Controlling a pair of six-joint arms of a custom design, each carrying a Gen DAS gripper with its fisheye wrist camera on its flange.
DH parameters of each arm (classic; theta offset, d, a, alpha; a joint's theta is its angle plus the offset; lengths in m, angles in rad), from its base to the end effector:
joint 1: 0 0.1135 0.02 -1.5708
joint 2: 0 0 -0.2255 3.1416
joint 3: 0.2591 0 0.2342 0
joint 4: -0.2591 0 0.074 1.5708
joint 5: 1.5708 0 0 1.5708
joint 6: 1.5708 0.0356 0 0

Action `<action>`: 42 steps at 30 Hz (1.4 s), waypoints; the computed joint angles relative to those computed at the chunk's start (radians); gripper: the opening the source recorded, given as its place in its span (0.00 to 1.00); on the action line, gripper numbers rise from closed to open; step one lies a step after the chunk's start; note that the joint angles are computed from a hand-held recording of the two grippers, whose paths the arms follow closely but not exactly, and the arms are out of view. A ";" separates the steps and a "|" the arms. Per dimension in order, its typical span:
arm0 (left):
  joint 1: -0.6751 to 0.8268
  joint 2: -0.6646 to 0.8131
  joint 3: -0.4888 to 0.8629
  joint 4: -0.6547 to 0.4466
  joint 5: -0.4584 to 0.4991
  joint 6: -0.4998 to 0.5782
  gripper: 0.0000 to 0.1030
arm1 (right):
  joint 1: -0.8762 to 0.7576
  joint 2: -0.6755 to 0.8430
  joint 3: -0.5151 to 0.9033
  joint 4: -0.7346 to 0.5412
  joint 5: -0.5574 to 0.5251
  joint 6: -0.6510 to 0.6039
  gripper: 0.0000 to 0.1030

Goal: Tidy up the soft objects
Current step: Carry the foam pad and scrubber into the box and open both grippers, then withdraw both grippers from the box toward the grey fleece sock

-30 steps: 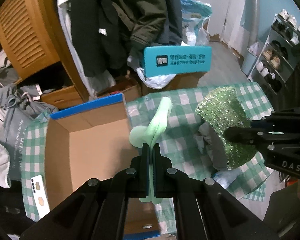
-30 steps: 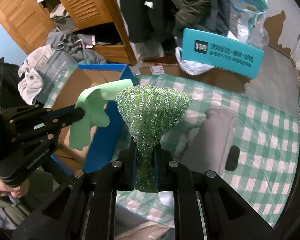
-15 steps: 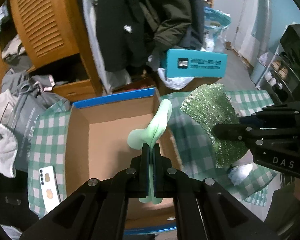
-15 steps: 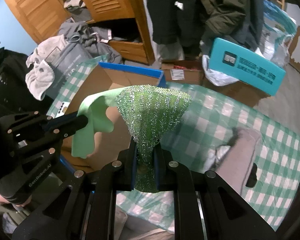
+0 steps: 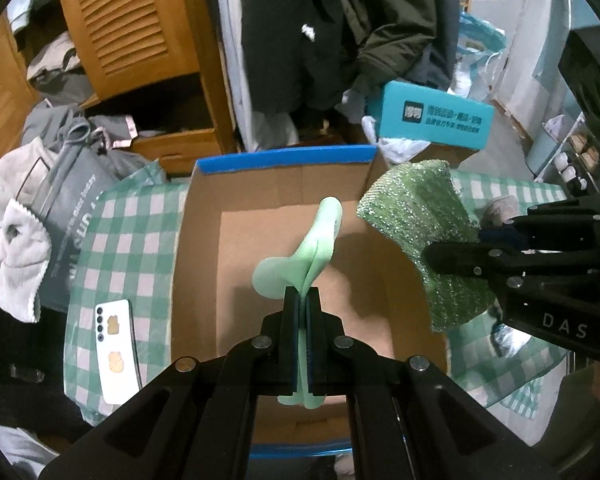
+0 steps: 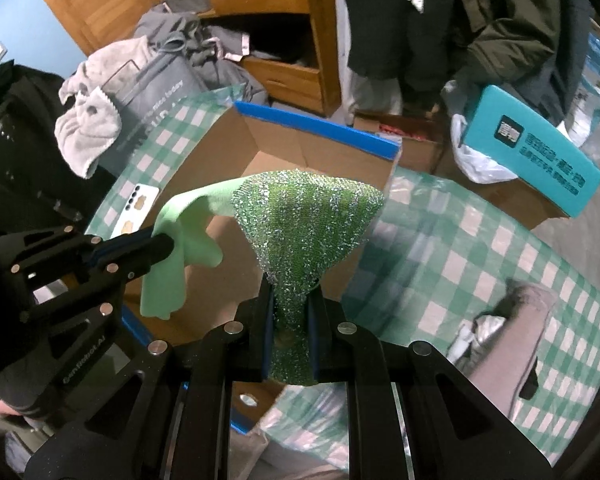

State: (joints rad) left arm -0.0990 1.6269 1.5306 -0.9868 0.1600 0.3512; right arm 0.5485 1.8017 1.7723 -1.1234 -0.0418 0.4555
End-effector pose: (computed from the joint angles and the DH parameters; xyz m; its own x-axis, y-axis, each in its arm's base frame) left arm 0.3128 -0.0368 0.2802 -0.7663 0.4174 -0.4884 0.4638 0.8855 0.0291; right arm 0.2929 0.1807 0.2862 -0.9359 -0.0568 -0.3477 -0.1378 0.9673 0.2129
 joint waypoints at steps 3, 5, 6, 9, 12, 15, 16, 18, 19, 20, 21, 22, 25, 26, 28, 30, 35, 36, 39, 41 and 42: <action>0.013 0.013 -0.016 0.010 -0.012 0.011 0.03 | 0.007 0.041 0.015 0.009 -0.010 0.004 0.12; 0.021 0.025 -0.021 0.013 -0.017 0.014 0.03 | 0.009 0.063 0.021 0.012 -0.019 0.006 0.12; 0.024 0.033 -0.019 0.011 -0.019 0.016 0.03 | 0.007 0.071 0.018 0.017 -0.026 0.007 0.12; 0.028 0.044 -0.019 0.011 -0.025 0.017 0.03 | 0.003 0.090 0.014 0.030 -0.044 0.012 0.20; 0.028 0.055 -0.012 0.002 -0.029 0.017 0.09 | -0.006 0.089 0.002 0.041 -0.043 0.015 0.24; 0.026 0.061 -0.015 0.009 -0.041 0.014 0.26 | -0.013 0.080 -0.011 0.046 -0.033 0.021 0.37; 0.025 0.059 -0.019 0.014 -0.042 0.012 0.34 | -0.014 0.076 -0.013 0.047 -0.031 0.022 0.41; 0.024 0.053 -0.028 0.026 -0.045 0.013 0.37 | -0.018 0.067 -0.023 0.050 -0.033 0.020 0.46; 0.022 0.053 -0.028 0.026 -0.047 0.012 0.37 | -0.018 0.063 -0.027 0.051 -0.026 0.023 0.47; 0.022 0.055 -0.026 0.024 -0.046 0.011 0.38 | -0.020 0.053 -0.037 0.054 -0.022 0.025 0.47; 0.022 0.058 -0.024 0.021 -0.045 0.010 0.39 | -0.021 0.048 -0.044 0.056 -0.023 0.026 0.47; 0.021 0.059 -0.023 0.020 -0.045 0.009 0.40 | -0.023 0.041 -0.053 0.059 -0.022 0.027 0.47; 0.011 0.058 -0.026 0.020 -0.050 0.006 0.41 | -0.028 0.013 -0.086 0.062 -0.007 0.028 0.48; 0.008 0.057 -0.027 0.018 -0.048 0.005 0.42 | -0.030 0.001 -0.101 0.065 -0.004 0.028 0.49; 0.002 0.054 -0.032 0.019 -0.045 0.005 0.46 | -0.036 -0.026 -0.134 0.073 -0.004 0.029 0.53; -0.011 0.049 -0.038 0.019 -0.047 0.003 0.46 | -0.039 -0.051 -0.163 0.075 0.005 0.030 0.54; -0.050 0.032 -0.053 0.012 -0.045 -0.009 0.52 | -0.059 -0.110 -0.230 0.076 0.016 0.034 0.58; -0.058 0.028 -0.056 0.014 -0.045 -0.012 0.53 | -0.065 -0.122 -0.242 0.077 0.013 0.033 0.58; -0.084 0.017 -0.069 0.018 -0.053 -0.019 0.54 | -0.082 -0.160 -0.278 0.075 0.020 0.027 0.59; -0.105 0.017 -0.069 0.015 -0.061 -0.029 0.56 | -0.094 -0.184 -0.301 0.073 0.023 0.025 0.59; -0.112 0.014 -0.072 0.016 -0.062 -0.033 0.57 | -0.104 -0.201 -0.320 0.075 0.021 0.023 0.60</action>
